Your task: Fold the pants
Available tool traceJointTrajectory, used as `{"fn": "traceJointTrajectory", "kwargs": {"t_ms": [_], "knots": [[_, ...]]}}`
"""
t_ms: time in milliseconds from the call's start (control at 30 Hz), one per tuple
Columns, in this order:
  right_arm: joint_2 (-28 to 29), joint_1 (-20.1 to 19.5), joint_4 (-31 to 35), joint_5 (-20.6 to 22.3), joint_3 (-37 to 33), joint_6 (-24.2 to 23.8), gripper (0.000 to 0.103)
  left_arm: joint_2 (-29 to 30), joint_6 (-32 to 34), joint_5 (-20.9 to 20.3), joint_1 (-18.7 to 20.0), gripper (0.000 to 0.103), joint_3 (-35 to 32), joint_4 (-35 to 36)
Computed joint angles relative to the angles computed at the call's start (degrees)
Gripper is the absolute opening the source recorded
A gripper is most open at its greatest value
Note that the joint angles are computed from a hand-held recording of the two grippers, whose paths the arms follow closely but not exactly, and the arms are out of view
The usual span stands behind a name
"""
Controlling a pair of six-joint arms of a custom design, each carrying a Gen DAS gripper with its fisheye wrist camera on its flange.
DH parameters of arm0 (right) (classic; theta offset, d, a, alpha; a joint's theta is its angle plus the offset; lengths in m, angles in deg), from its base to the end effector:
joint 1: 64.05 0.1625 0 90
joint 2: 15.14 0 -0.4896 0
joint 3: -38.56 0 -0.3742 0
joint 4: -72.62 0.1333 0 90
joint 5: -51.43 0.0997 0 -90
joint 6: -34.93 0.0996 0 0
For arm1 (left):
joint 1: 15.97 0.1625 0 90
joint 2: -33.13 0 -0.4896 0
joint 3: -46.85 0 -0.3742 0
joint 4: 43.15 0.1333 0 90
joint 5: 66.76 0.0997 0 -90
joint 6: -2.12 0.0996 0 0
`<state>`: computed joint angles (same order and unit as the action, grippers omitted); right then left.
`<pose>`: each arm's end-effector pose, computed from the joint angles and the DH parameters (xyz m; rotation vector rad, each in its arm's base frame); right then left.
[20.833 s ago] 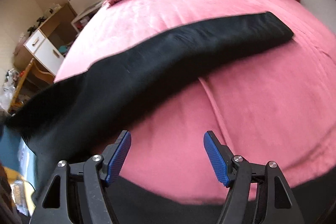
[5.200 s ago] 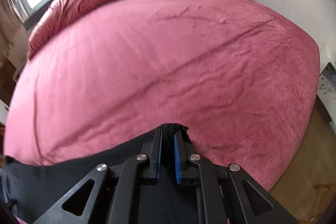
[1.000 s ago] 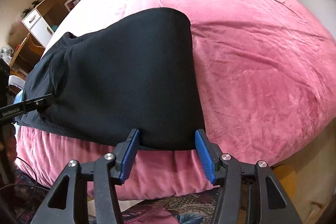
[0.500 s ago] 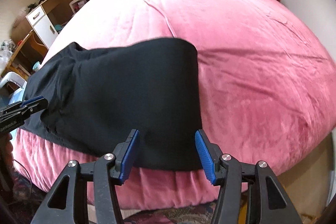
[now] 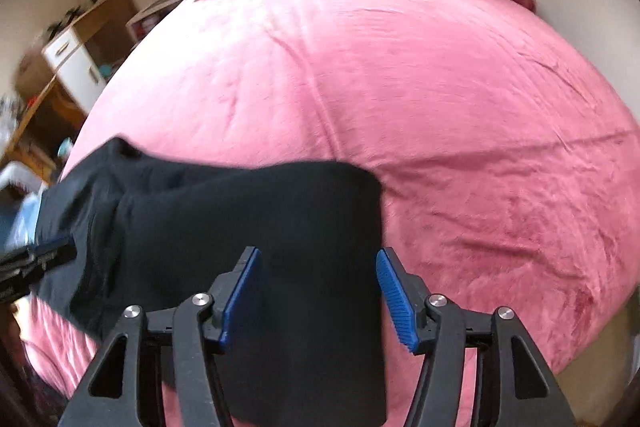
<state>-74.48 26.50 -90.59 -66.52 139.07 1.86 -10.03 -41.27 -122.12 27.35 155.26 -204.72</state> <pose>0.0930 -0.6617 0.3156 0.5473 -2.4239 0.5105 -0.3222 -0.5648 0.0871 0.0311 2.7044 -0.7022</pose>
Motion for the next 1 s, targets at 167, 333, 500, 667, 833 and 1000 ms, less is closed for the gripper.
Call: {"fn": "traceJointTrajectory", "kwargs": {"t_ms": [167, 333, 500, 667, 833, 1000], "knots": [[1.3, -1.29, 3.06, 1.56, -3.53, 3.93, 0.062, 0.64, 0.76, -4.45, 2.87, 0.045, -0.28, -4.95], [3.06, -1.98, 4.95, 3.52, -6.42, 6.88, 0.062, 1.5, 3.8, -6.16, 4.04, 0.041, -0.18, -10.1], [6.29, -1.75, 0.85, -4.11, -6.34, 3.73, 0.074, 3.47, 3.65, 0.3, 2.65, 0.037, -3.52, -0.39], [6.19, -3.16, 0.83, -1.51, -6.0, 7.16, 0.079, 4.16, 2.63, 4.78, 1.31, 0.041, -3.56, 1.21], [5.24, -3.34, -0.76, -0.33, -4.56, 7.7, 0.08, 2.11, -1.54, 7.8, -0.76, 0.041, -1.04, 2.3], [5.88, -1.94, -5.46, -3.85, -3.63, 5.16, 0.081, -0.01, -4.69, 10.99, -2.46, 0.041, 1.29, 4.8]]}}
